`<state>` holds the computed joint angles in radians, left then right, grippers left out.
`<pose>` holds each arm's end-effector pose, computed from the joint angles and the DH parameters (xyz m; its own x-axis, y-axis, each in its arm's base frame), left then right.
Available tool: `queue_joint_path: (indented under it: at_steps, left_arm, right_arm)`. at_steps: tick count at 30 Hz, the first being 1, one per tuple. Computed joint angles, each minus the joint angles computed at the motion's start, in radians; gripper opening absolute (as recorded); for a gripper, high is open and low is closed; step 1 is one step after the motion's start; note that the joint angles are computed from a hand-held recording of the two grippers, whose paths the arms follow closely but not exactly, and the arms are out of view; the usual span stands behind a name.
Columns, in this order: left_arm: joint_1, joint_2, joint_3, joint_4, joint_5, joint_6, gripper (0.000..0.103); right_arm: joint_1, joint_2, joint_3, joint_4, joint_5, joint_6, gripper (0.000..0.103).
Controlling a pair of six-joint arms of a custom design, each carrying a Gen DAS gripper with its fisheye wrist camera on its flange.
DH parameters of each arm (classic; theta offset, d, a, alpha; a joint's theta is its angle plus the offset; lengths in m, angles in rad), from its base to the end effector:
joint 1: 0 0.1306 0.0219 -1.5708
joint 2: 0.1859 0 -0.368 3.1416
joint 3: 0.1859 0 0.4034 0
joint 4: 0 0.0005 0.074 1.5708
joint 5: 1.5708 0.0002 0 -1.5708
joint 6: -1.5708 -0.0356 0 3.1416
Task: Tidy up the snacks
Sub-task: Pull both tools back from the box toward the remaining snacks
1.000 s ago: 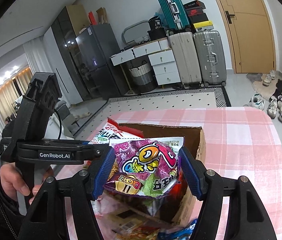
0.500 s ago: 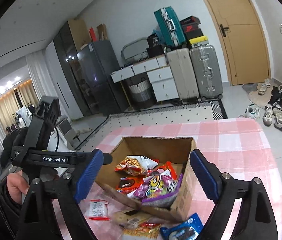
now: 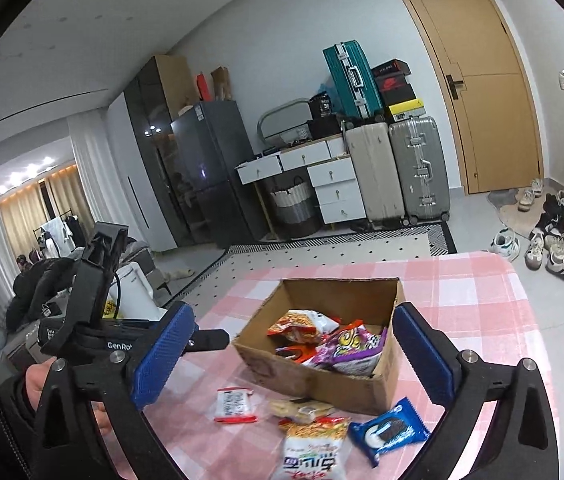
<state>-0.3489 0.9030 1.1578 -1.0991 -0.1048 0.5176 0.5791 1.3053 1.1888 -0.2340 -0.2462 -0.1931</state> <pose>0.2964 -0.1044 0.4765 -0.7464 -0.2521 -0.6159 -0.1089 0.9593 -0.2607 0.4100 0.2778 0.4131 -0.4207 -0.0527 -0.9057 -0.6538 0.7098 0.2624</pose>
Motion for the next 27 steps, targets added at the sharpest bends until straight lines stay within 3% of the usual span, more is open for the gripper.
queue_joint_path:
  at_steps: [3,8,15,18,27]
  left_arm:
    - [-0.045,-0.030,-0.013,-0.021,-0.076,0.027,0.087]
    - [-0.107,-0.087,-0.044,-0.045,-0.139,0.083,0.100]
    - [-0.174,-0.148,-0.087,-0.056,-0.194,0.146,0.101]
    - [-0.199,-0.169,-0.112,-0.058,-0.194,0.174,0.102]
    - [-0.199,-0.158,-0.184,-0.008,-0.100,0.206,0.101]
  right_arm:
    - [0.013,-0.039,-0.035,0.005,0.008,0.000,0.102]
    - [0.027,-0.101,-0.101,0.009,0.028,-0.016,0.102]
    - [0.037,-0.169,-0.185,0.004,0.070,-0.034,0.102]
    - [0.044,-0.197,-0.217,0.000,0.085,-0.031,0.102]
    - [0.051,-0.228,-0.319,0.023,0.093,-0.050,0.102]
